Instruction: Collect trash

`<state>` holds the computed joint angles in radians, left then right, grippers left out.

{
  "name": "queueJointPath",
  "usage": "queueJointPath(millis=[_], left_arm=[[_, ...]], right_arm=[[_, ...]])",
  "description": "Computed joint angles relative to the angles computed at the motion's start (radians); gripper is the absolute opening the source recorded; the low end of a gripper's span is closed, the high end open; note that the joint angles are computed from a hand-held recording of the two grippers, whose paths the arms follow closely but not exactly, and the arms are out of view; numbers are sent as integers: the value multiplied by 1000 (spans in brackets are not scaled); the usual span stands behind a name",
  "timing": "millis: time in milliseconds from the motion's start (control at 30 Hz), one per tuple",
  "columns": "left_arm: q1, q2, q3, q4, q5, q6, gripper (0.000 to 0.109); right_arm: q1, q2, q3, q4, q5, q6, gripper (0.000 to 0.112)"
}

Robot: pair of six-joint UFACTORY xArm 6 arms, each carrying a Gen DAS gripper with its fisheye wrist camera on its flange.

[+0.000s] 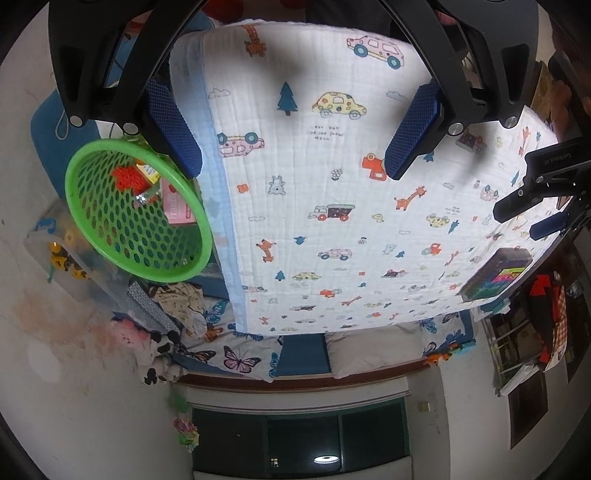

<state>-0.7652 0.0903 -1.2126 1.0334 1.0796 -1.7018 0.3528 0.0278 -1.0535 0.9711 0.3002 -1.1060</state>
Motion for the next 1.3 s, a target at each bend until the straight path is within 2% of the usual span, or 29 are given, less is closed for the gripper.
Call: queueJointPath(millis=[533, 1300], left_arm=[[-13, 5, -2, -2, 33, -2, 96], [-11, 1, 4, -3, 35, -5, 96]], right_arm=[[-3, 2, 4, -2, 2, 5, 98], [1, 1, 10, -5, 1, 14, 98]])
